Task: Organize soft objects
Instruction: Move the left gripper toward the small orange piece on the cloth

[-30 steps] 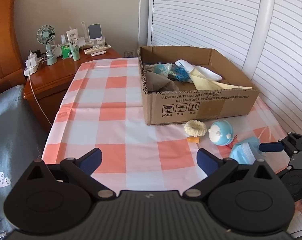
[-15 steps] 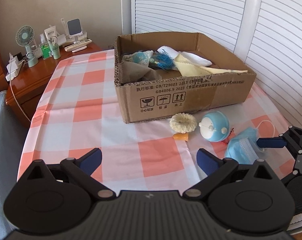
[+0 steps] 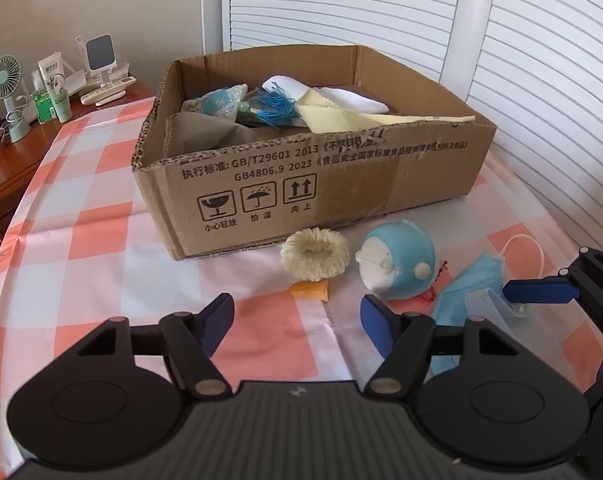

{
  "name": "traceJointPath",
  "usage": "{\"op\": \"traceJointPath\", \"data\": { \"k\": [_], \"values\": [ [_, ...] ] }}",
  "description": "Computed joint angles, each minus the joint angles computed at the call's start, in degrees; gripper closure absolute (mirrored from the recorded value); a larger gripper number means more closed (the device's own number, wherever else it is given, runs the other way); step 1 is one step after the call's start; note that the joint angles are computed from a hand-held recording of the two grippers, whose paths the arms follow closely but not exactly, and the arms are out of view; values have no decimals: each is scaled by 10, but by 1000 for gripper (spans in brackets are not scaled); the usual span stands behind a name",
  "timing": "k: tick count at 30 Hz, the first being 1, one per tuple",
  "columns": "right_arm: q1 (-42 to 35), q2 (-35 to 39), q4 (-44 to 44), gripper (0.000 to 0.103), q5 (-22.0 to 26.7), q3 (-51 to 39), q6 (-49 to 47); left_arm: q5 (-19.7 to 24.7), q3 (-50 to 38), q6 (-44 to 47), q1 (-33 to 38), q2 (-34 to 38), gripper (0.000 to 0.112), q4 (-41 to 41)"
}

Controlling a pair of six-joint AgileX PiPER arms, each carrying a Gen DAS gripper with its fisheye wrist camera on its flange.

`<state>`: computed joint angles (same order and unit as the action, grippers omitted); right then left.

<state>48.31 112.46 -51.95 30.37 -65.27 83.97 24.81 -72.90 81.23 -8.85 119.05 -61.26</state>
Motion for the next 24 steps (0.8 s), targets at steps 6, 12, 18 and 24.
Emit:
{"op": "traceJointPath", "data": {
  "k": [6, 12, 18, 24],
  "values": [
    [2, -1, -12, 0, -2, 5, 13, 9, -18, -12, -6, 14, 64, 6],
    [7, -3, -27, 0, -2, 11, 32, 3, -22, 16, -14, 19, 77, -9],
    [8, -5, -29, 0, -1, 12, 34, 9, -28, 7, -13, 20, 89, 4],
    [7, -4, -29, 0, -1, 12, 34, 20, -20, 11, -5, 12, 91, 12]
  ]
}}
